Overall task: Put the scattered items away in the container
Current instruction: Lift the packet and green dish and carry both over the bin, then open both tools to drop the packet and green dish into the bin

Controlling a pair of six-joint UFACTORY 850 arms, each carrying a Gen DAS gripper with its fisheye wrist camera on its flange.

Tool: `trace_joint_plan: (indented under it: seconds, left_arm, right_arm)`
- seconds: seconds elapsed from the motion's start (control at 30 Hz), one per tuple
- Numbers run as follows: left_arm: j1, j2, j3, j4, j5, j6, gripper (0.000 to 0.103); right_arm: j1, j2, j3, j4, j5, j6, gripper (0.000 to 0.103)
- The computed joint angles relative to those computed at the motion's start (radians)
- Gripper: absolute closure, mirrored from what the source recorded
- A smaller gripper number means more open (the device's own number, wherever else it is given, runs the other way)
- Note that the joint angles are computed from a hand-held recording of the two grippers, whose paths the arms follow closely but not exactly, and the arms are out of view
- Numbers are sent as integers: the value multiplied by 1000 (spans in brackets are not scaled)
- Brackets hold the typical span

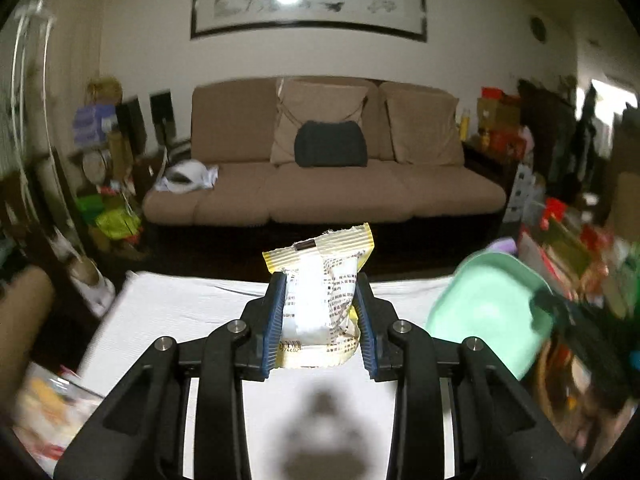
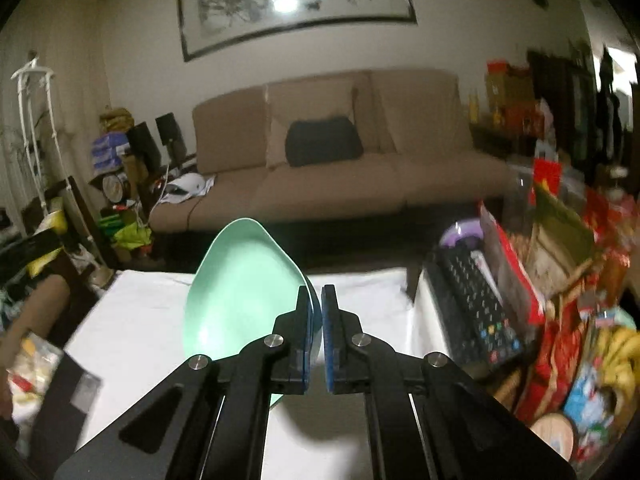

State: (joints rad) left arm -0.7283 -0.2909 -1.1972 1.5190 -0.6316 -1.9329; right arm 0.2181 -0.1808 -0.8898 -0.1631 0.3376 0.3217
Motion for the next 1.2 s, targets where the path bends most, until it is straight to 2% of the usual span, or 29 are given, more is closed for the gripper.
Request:
trace_joint_plan:
  seconds: [0.1,0.23,0.33,0.47,0.6,0.67,0.73,0.8,0.87,0.93,1.0,1.07,1.13,1.2]
  left_arm:
    - [-36,128,93,-95,-79,97,73]
    - [-90,325,233,-154,-200,112,72]
    - [-148,491,345,-175,-302,102,72]
    - [-206,706,469,-213,-455,99,72]
    - [-195,937,598,-248,-567,99,72]
    - [-155,1074,673,-271,-568,130,72]
    - [-48,1160,731,-324,-496,207,72]
    - [137,1204,778,-405,-336,309,72]
    - [339,1217,815,-510,-149,426,72]
    - [491,1207,843,-613,-5,537,72]
    - [627,1178,877,-751,153,684,72]
    - [730,1085,898,-960,282,893,72]
    - [795,1002,906,-1159,325,1103,72]
    - [836,928,906,-1312,336,1270,72]
  right_arm:
    - [45,105,19,-110,-66,126,99]
    - [142,236,39,-458,-72,485,99]
    - [233,275,25,-554,-92,567,99]
    - [406,275,-28,-411,-169,408,99]
    - [558,217,-101,-6,-208,-8,99]
    - [624,162,-152,158,-222,-179,99]
    - [671,113,-195,207,-232,-229,99]
    - [714,52,-244,367,-240,-390,99]
    - [736,-16,-295,431,-260,-456,99]
    - [740,-84,-345,402,-292,-425,99]
    - [743,-180,-419,525,-356,-548,99]
    - [728,-302,-522,603,-459,-606,99]
    - [711,-418,-620,587,-567,-574,99]
    - [702,-516,-704,487,-653,-471,99]
